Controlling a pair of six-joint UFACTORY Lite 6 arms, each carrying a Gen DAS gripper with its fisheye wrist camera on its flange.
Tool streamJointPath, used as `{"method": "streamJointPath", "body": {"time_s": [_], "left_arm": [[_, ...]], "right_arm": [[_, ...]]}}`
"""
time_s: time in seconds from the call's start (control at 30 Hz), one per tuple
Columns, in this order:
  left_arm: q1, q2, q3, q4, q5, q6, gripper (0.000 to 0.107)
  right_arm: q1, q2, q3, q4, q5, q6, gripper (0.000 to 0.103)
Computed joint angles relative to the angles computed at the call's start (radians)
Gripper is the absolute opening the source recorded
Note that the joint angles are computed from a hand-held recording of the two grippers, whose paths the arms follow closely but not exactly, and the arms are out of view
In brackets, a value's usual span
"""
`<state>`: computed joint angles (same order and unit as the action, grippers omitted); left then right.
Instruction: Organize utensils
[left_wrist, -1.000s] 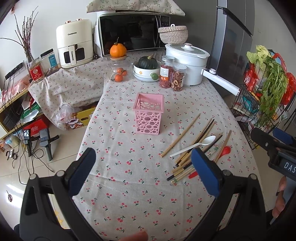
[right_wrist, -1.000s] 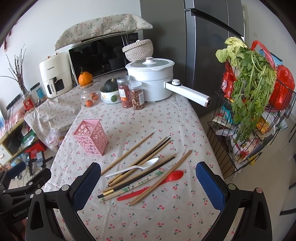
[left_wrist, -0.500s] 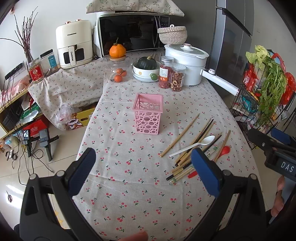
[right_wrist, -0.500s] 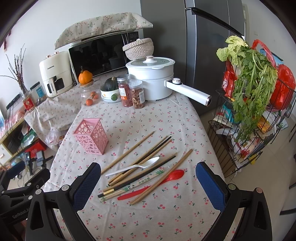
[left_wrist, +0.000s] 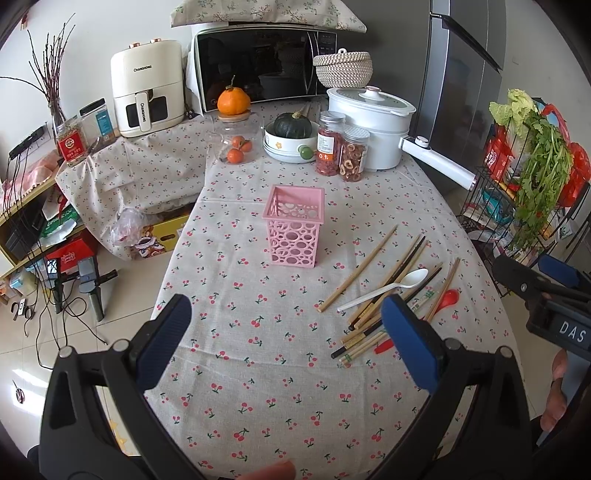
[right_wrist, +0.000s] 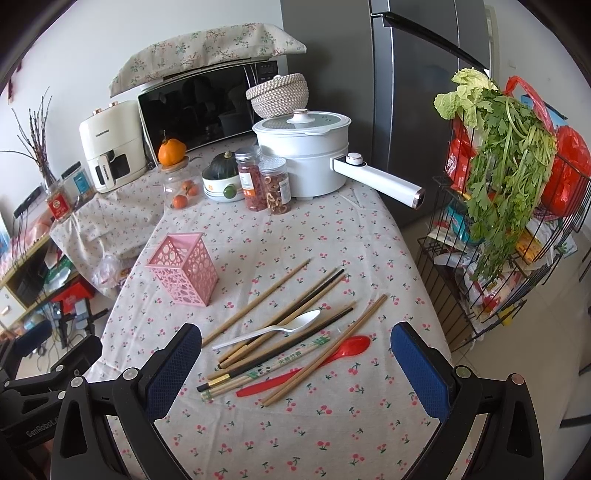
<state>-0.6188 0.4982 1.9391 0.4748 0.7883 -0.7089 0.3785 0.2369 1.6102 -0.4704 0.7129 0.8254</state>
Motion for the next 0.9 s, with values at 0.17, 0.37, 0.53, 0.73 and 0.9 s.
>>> {"method": "streamJointPath", "body": {"time_s": [0.17,0.37,0.53,0.73,0.9], "left_arm": [[-0.009,0.003,0.0,0.008,0.0,-0.013,0.102],[0.0,0.002,0.004,-0.001,0.003,0.0,0.102],[0.0,0.002,0.003,-0.001,0.003,0.001,0.102],[0.0,-0.001,-0.001,0.003,0.001,-0.003,0.102],[-0.007,-0.001,-0.002,0.026,0.0,-0.018,0.102]], "right_arm": [[0.001,0.0,-0.002,0.0,-0.001,0.001,0.103],[-0.001,0.001,0.002,0.003,0.001,-0.002,0.103],[0.0,0.0,-0.001,0.004,-0.001,-0.001,0.103],[-0.002,0.002,0.003,0.006,0.001,-0.005,0.103],[-0.006,0.003,0.004,0.006,0.0,-0.002,0.103]]}}
